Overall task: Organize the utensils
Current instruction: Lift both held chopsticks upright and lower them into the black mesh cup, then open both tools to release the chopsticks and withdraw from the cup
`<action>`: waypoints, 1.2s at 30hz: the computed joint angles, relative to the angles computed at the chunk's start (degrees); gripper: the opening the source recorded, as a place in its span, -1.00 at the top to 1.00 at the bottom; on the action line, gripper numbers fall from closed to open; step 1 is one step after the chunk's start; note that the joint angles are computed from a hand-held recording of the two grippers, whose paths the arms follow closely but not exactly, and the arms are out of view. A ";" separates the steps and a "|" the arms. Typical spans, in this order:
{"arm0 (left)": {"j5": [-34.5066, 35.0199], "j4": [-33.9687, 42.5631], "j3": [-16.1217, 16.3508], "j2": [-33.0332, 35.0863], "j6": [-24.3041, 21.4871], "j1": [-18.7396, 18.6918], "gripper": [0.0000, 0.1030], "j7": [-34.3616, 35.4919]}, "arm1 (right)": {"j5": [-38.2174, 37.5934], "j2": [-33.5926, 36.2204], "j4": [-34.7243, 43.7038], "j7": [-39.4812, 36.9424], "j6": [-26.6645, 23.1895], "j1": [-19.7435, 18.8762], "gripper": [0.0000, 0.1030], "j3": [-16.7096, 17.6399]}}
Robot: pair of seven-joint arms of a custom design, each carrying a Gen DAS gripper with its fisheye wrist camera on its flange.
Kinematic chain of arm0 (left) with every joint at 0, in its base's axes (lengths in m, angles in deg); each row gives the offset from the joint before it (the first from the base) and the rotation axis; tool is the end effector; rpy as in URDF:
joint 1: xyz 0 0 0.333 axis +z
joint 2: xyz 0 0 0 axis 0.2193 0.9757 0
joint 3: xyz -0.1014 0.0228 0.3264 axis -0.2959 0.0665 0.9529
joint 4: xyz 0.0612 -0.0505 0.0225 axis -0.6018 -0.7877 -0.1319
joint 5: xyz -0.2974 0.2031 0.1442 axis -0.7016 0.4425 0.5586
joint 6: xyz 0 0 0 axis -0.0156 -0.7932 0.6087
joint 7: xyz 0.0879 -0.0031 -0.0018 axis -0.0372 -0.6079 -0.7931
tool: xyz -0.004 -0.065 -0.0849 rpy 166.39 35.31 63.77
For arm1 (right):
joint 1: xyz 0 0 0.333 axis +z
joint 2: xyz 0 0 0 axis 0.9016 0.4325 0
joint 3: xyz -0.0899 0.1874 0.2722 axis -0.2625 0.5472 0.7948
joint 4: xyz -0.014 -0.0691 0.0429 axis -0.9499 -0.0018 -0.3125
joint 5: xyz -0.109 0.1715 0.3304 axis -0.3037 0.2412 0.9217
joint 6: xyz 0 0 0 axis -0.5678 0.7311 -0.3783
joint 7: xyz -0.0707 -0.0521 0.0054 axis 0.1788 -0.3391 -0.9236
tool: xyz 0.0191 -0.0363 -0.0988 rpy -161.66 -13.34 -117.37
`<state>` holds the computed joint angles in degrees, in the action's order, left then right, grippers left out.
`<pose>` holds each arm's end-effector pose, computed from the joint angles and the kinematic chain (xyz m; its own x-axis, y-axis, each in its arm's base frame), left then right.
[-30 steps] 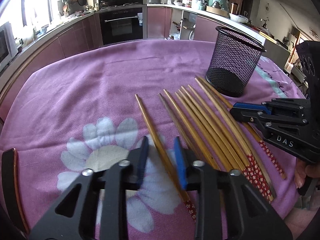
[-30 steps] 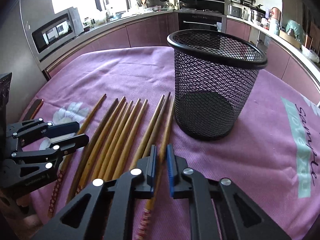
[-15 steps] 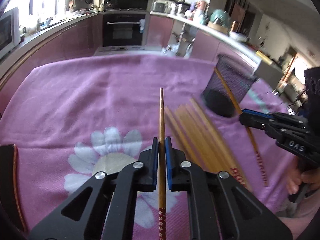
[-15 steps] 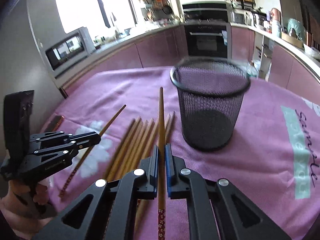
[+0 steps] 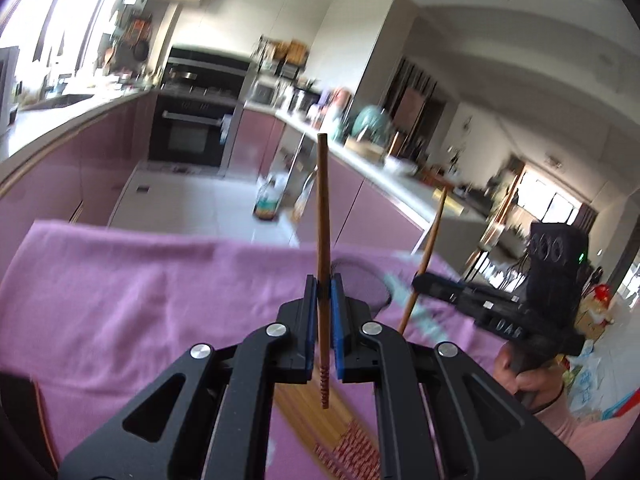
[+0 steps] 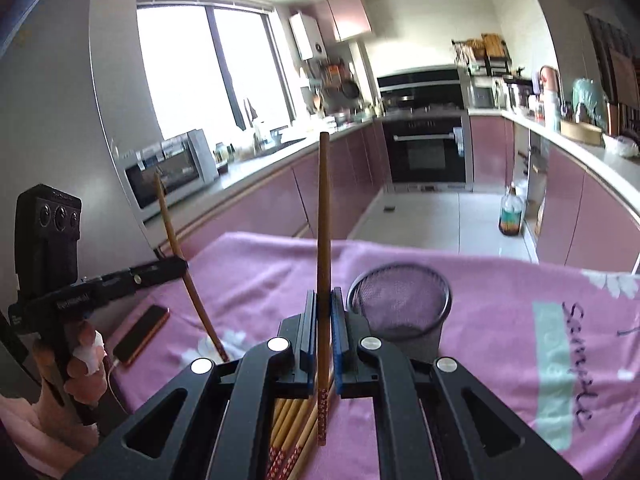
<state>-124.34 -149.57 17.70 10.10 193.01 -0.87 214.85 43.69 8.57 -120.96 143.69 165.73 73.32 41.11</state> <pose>0.5242 -0.1996 0.6584 -0.6722 -0.6526 0.3497 -0.5187 0.0780 -0.8514 0.3967 0.1624 0.6375 0.1347 -0.9635 -0.2315 -0.4868 0.1392 -0.8624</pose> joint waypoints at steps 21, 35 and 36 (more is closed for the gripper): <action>27.03 27.32 -9.41 20.57 2.84 -3.08 0.86 -20.17 | -3.71 7.99 10.41 -2.66 -2.45 -5.82 0.90 -1.54; 42.05 33.67 -11.99 30.70 -0.25 -2.56 0.85 -28.15 | -1.64 14.90 14.62 -3.29 -12.40 -1.25 0.87 -5.35; 43.11 34.66 -11.78 31.54 -0.28 -2.96 0.80 -29.00 | -2.49 15.14 14.76 -2.20 -12.34 -1.59 0.85 -4.96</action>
